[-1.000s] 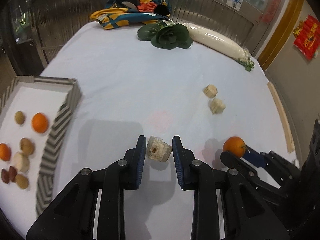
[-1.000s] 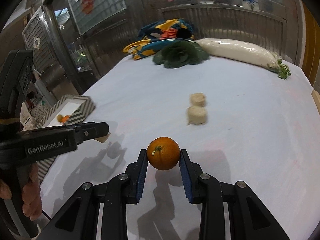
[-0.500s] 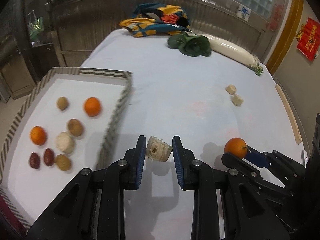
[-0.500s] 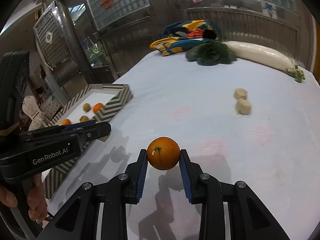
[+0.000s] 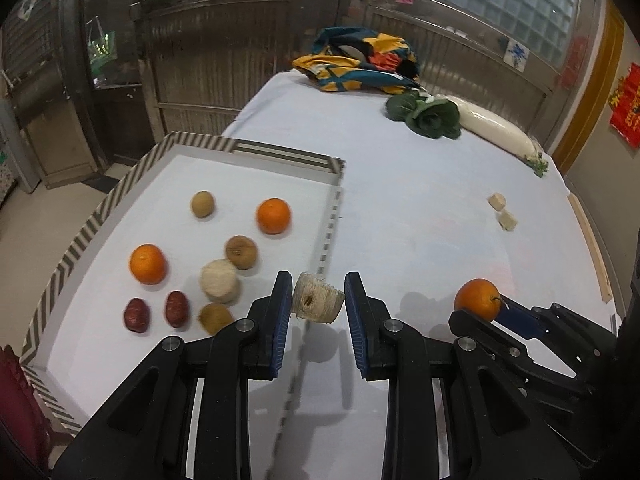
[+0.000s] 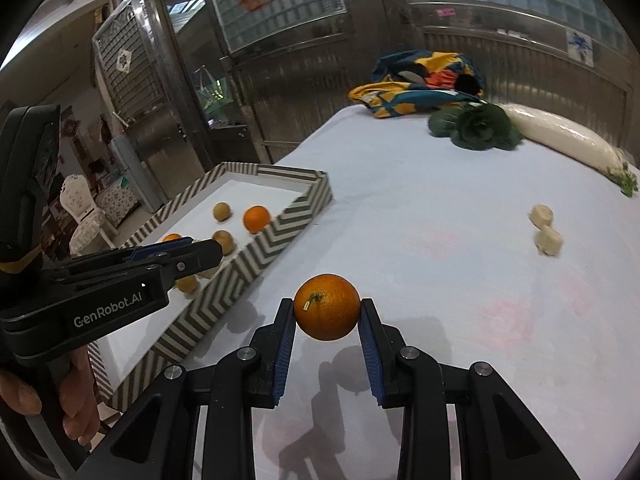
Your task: Organize fruits
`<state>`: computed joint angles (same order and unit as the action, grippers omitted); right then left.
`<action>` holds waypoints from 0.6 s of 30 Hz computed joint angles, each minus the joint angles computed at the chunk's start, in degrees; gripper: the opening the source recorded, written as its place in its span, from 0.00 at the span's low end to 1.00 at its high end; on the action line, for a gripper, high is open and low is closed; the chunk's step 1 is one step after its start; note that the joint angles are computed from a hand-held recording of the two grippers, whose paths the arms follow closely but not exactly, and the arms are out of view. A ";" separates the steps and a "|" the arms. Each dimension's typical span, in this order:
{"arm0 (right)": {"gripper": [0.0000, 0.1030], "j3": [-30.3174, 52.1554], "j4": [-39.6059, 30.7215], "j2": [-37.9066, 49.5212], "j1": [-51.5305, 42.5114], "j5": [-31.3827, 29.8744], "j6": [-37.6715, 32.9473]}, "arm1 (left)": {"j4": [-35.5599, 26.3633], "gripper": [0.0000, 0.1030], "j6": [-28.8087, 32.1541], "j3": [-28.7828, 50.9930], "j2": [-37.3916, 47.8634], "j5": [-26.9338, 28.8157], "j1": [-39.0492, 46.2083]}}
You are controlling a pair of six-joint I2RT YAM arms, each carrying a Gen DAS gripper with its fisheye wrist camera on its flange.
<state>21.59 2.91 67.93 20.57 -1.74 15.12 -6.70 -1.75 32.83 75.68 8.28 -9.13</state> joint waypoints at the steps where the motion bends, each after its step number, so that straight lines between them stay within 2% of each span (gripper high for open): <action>1: 0.30 0.50 0.17 0.65 0.78 0.36 0.25 | -0.28 0.25 0.37 0.12 0.01 0.61 0.86; 18: 0.30 9.13 1.11 10.59 9.36 4.13 1.30 | -0.95 0.25 5.88 2.94 3.40 5.56 13.77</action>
<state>30.73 4.02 78.52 29.93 2.39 16.42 -7.66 4.13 35.76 79.08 13.83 4.64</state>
